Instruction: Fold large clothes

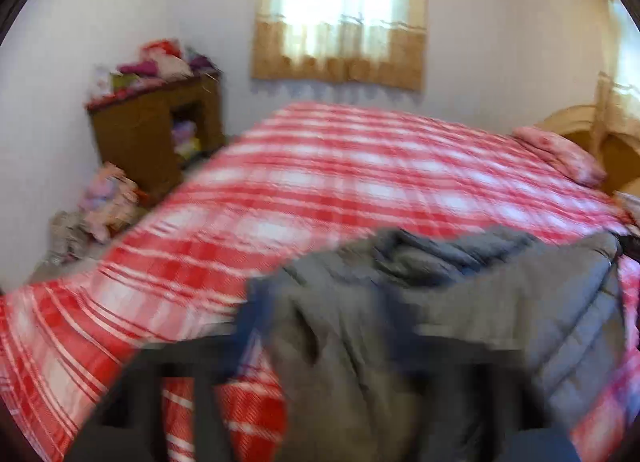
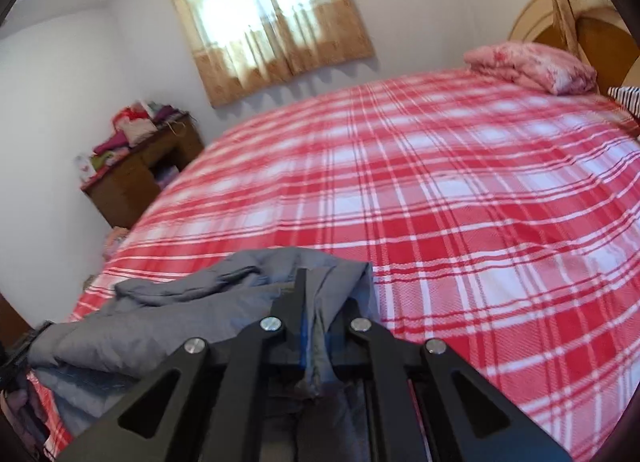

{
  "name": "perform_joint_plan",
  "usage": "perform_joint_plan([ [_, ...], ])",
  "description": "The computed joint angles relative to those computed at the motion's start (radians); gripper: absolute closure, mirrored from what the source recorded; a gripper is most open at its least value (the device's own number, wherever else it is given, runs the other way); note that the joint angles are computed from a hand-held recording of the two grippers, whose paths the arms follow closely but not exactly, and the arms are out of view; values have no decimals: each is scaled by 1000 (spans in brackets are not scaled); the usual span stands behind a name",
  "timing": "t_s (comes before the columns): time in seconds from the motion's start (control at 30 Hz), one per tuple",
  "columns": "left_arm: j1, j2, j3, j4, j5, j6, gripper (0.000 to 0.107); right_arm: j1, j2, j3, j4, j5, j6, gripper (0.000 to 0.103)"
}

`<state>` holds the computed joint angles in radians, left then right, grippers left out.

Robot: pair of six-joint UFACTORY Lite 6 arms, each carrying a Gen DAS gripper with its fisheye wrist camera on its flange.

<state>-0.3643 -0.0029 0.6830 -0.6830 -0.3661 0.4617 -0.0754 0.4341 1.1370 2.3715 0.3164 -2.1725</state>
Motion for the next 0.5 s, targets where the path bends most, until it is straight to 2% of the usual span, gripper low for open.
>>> perform_joint_plan([
  [0.07, -2, 20, 26, -125, -87, 71, 5, -4, 101, 117, -133, -25, 152, 94],
  [0.1, 13, 35, 49, -148, -93, 72, 5, 1, 153, 188, -221, -54, 256, 92],
  [0.13, 34, 59, 87, -167, -74, 82, 5, 4, 184, 235, -283, -73, 333, 83],
  [0.2, 16, 64, 106, -298, -93, 177, 5, 3, 214, 273, -286, -45, 360, 48],
  [0.23, -6, 63, 105, -353, -117, 226, 5, 4, 201, 259, -226, -24, 310, 22],
  [0.27, -38, 68, 112, -417, -150, 285, 5, 13, 166, 230, -134, -24, 219, 14],
  [0.37, -168, 48, 83, -587, -386, 367, 5, 61, 89, 157, 161, -43, -95, 14],
  [0.43, -210, 24, 67, -607, -449, 352, 5, 104, 32, 101, 353, -55, -296, 14],
  [0.5, -247, 11, 76, -647, -496, 388, 5, 146, -63, 1, 537, -19, -505, 14],
])
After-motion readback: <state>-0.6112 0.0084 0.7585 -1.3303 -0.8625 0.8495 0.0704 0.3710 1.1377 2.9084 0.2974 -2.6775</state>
